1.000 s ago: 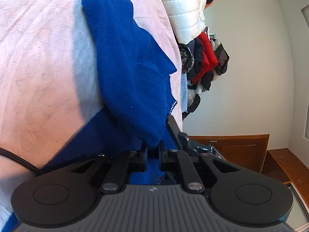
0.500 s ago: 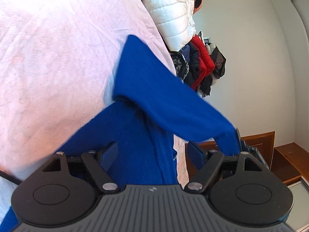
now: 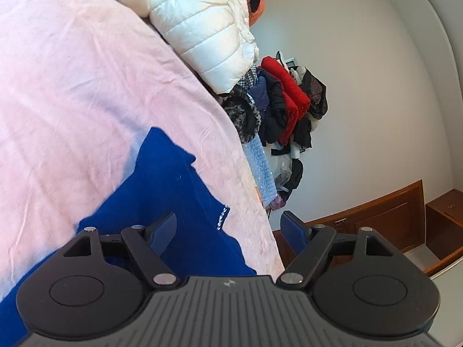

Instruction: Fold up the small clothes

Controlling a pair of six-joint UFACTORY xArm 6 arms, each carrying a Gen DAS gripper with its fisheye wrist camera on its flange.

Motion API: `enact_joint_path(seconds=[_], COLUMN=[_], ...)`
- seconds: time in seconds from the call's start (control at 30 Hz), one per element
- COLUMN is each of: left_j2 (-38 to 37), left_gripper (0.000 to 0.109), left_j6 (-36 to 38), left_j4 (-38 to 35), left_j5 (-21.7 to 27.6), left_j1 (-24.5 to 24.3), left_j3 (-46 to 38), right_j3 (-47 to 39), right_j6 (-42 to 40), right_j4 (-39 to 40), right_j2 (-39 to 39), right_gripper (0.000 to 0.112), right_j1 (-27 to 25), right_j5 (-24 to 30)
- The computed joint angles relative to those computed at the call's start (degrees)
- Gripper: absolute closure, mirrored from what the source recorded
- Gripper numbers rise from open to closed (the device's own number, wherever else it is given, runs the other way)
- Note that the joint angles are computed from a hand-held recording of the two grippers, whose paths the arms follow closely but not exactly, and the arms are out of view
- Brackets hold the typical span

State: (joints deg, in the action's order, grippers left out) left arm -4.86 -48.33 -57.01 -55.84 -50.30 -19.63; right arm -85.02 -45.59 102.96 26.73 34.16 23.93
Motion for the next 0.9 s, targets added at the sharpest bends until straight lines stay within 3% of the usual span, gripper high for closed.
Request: enact_joint_path(seconds=[0.1,0.2,0.3,0.37,0.47,0.63,0.7,0.77,0.87,0.9], left_j2=[0.7,2.4,5.0,6.6,8.7,12.2,13.6,14.8,18.4,19.0], left_gripper=[0.029,0.029,0.029,0.029,0.029,0.030,0.030,0.029,0.029,0.029], left_j6=[1.0,1.3,2.9,7.1,18.7,29.1,33.5,34.7,36.2,36.4], left_j4=[-0.5,0.9,1.5,1.8,-6.6,-10.1,-11.9,-11.8,-10.5,-11.1], left_j5=[0.7,3.4,5.8,8.1,13.9,12.7,11.3,9.3,3.7,2.8], left_j1=[0.7,1.8,3.1,4.9,6.8,6.1,5.0,4.1,2.1,1.4], left_j3=[-0.7,-1.6,-4.3,-7.0,-12.7,-16.0,-17.2,-17.3,-17.2,-17.5], right_j3=[4.2,4.9,6.8,7.0,6.6,4.4,4.0,4.0,6.9,8.3], right_j6=[-8.4,1.7,2.4,1.3,1.6,6.2,4.4,2.0,-0.7,-3.1], right_j4=[9.9,0.9,-0.6,0.2,-0.4,-4.5,-3.9,0.4,6.4,8.0], right_j2=[-4.0,-2.1,-1.5,-1.3,-1.2,1.7,2.7,3.0,1.1,-0.3], right_gripper=[0.102,0.102,0.102,0.102,0.102,0.103,0.102,0.094,0.067,0.067], right_j1=[-2.6,-4.0,-3.6,-3.2,-3.2,-4.9,-4.9,-5.2,-6.8,-6.8], right_j5=[2.3,0.9,1.9,2.2,0.9,-0.7,-0.3,0.6,4.6,4.7])
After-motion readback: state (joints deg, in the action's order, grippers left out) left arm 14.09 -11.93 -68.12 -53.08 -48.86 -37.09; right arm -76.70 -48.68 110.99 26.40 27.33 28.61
